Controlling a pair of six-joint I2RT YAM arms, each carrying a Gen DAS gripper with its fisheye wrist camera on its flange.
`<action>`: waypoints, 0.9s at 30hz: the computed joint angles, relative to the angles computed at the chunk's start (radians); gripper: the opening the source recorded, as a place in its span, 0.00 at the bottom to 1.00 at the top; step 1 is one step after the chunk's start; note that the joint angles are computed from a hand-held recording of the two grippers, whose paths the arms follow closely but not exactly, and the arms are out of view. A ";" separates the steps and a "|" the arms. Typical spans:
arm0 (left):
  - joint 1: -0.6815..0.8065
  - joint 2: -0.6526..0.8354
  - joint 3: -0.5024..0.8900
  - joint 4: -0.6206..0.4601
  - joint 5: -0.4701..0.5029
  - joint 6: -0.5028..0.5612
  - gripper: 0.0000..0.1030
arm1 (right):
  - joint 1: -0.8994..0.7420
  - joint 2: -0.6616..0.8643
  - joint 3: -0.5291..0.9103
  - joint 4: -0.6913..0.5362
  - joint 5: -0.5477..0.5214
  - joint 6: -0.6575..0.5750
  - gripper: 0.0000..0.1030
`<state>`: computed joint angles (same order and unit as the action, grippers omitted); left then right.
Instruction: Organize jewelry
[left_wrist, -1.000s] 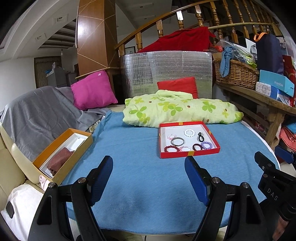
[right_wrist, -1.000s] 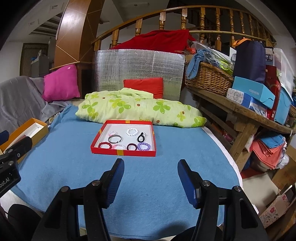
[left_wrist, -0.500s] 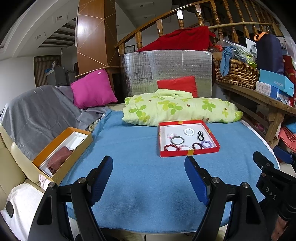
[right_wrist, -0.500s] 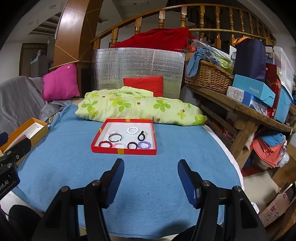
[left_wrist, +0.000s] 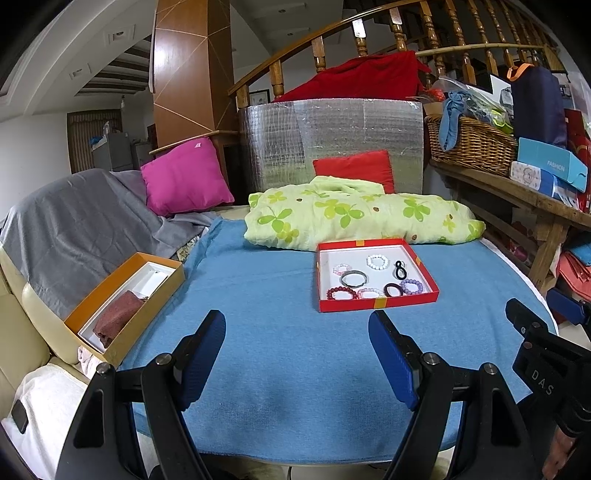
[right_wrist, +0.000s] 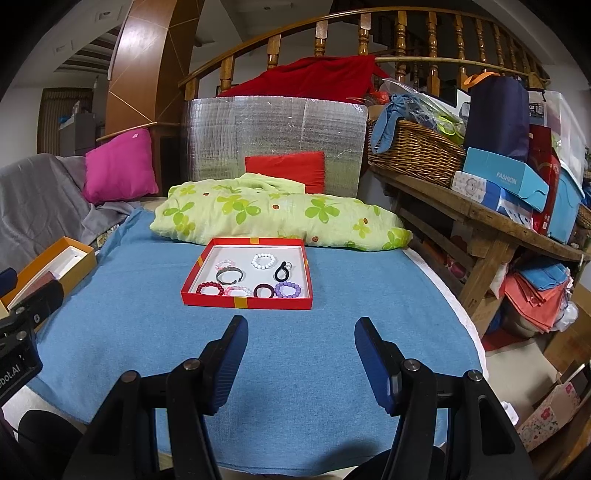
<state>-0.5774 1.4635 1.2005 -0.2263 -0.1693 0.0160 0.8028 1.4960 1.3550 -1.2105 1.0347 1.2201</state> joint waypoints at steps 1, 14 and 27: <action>0.001 0.000 0.000 0.000 0.002 0.000 0.78 | 0.000 0.000 0.001 0.000 0.000 -0.001 0.62; 0.014 0.002 0.008 -0.003 0.008 -0.001 0.78 | -0.006 0.016 0.024 0.012 0.007 -0.032 0.62; 0.023 0.005 0.008 -0.001 0.011 -0.002 0.78 | -0.005 0.023 0.030 0.006 0.002 -0.034 0.62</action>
<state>-0.5539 1.4689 1.2086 -0.2276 -0.1582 0.0135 0.7977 1.5187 1.3849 -1.2046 1.0366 1.1864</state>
